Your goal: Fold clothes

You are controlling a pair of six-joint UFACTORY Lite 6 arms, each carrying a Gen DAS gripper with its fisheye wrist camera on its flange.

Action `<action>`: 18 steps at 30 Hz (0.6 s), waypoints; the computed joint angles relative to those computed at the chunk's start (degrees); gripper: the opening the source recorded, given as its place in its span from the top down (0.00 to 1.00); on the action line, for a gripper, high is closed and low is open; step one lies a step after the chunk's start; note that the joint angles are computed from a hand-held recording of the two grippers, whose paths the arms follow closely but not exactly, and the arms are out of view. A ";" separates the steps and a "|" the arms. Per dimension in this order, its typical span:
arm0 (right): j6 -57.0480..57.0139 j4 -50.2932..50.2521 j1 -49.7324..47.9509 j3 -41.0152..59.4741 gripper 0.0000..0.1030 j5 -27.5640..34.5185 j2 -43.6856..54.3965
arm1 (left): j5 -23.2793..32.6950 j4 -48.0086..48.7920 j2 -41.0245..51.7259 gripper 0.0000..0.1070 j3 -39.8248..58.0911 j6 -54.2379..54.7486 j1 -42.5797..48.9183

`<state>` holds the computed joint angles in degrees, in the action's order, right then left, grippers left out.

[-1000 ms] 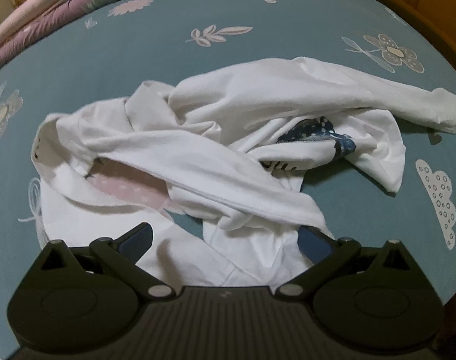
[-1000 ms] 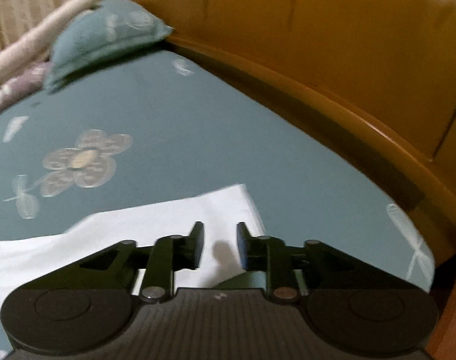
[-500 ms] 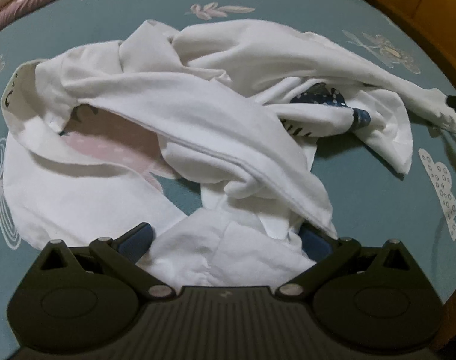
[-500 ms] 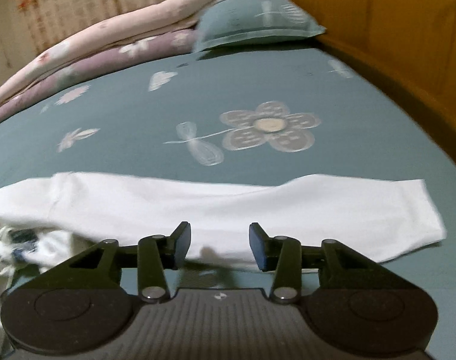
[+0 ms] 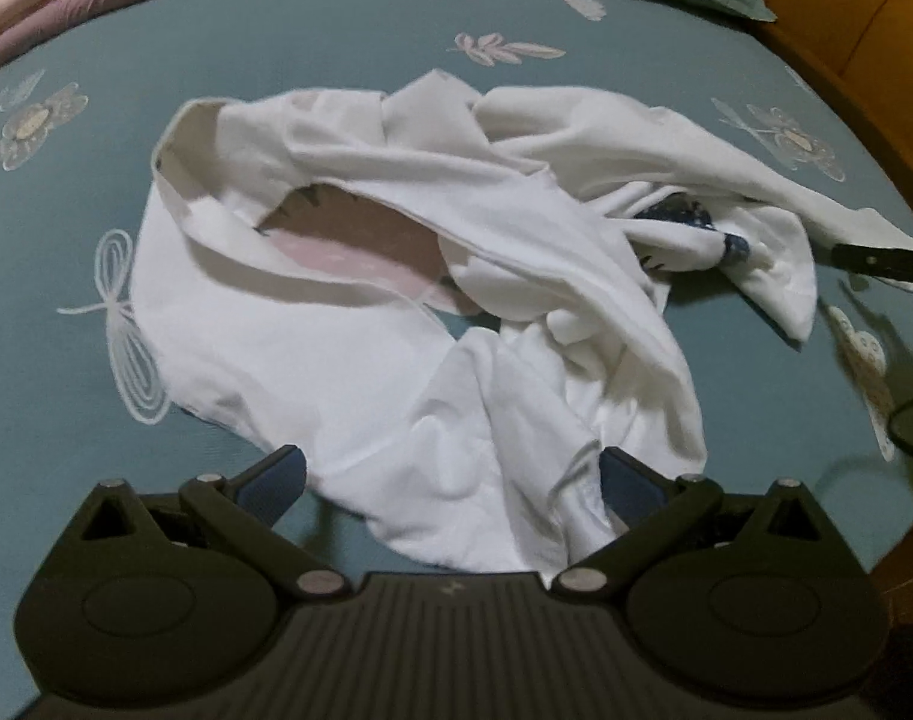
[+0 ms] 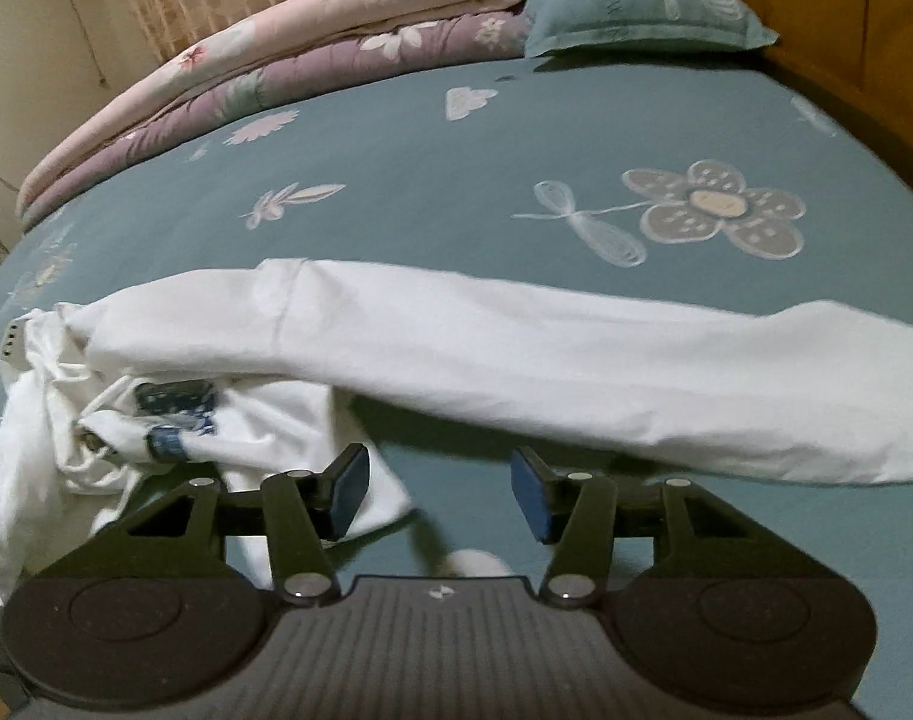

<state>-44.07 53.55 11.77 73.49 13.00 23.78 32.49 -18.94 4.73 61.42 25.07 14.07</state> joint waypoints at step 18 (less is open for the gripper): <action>-1.61 4.15 2.35 -1.47 0.43 2.77 1.01 | 9.02 -36.74 7.91 0.04 -1.94 25.81 15.83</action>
<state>-45.68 57.71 14.12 72.02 15.78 24.79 41.51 -55.67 12.63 59.48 50.88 29.90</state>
